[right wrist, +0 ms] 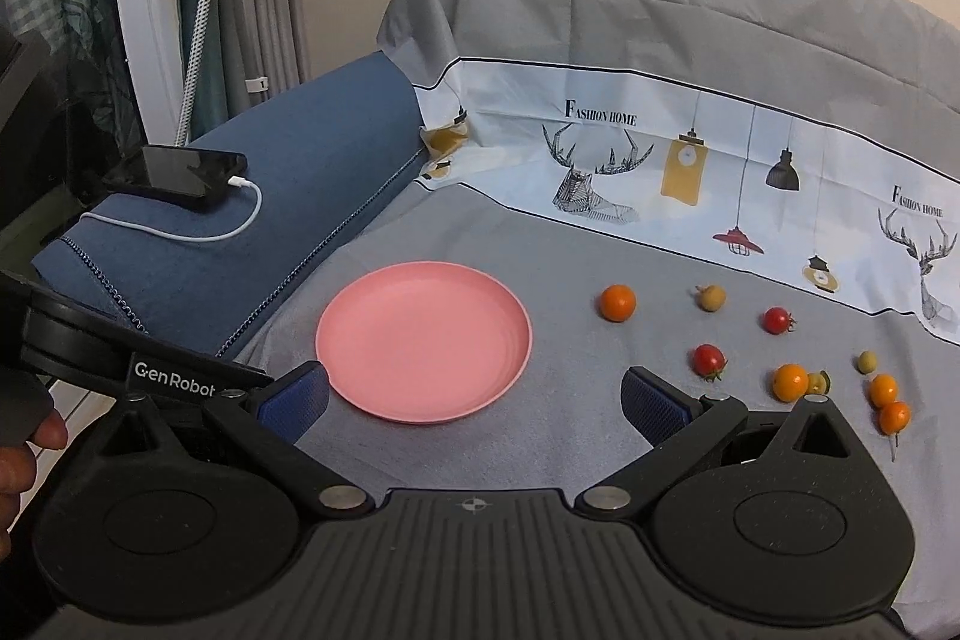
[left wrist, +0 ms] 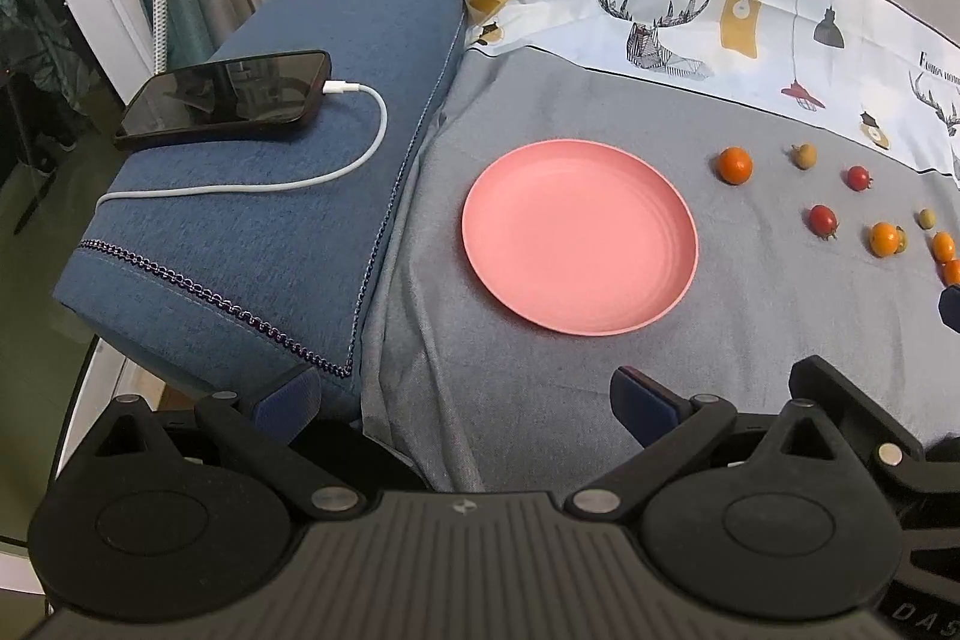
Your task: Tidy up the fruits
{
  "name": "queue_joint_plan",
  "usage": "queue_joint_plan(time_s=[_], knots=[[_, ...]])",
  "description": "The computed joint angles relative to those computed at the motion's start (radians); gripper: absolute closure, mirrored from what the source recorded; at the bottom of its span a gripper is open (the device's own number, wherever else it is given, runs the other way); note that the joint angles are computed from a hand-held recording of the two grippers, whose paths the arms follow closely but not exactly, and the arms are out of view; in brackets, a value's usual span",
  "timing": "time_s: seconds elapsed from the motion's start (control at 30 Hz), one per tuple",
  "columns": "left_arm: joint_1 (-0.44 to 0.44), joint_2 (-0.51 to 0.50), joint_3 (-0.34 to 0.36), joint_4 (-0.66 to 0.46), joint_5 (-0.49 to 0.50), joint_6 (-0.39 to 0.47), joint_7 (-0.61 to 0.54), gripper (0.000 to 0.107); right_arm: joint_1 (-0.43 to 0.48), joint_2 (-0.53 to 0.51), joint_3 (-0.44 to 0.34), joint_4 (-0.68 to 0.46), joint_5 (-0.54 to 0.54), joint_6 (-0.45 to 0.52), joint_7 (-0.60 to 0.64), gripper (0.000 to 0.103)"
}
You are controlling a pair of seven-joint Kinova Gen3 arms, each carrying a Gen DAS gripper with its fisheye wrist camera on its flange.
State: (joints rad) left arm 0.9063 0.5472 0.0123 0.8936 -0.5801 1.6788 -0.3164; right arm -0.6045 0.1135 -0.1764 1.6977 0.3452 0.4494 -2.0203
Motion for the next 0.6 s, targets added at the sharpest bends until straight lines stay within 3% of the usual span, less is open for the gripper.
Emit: queue_joint_plan(time_s=[0.3,0.6], knots=[[0.003,-0.002,0.001,0.002,-0.003,0.000,0.002,0.005,-0.029,-0.004,0.007,0.007,0.088,0.010,-0.081,0.000],[0.003,0.002,0.001,-0.007,-0.001,0.006,-0.001,0.005,-0.024,-0.004,-0.003,-0.004,0.076,0.028,-0.082,0.000]])
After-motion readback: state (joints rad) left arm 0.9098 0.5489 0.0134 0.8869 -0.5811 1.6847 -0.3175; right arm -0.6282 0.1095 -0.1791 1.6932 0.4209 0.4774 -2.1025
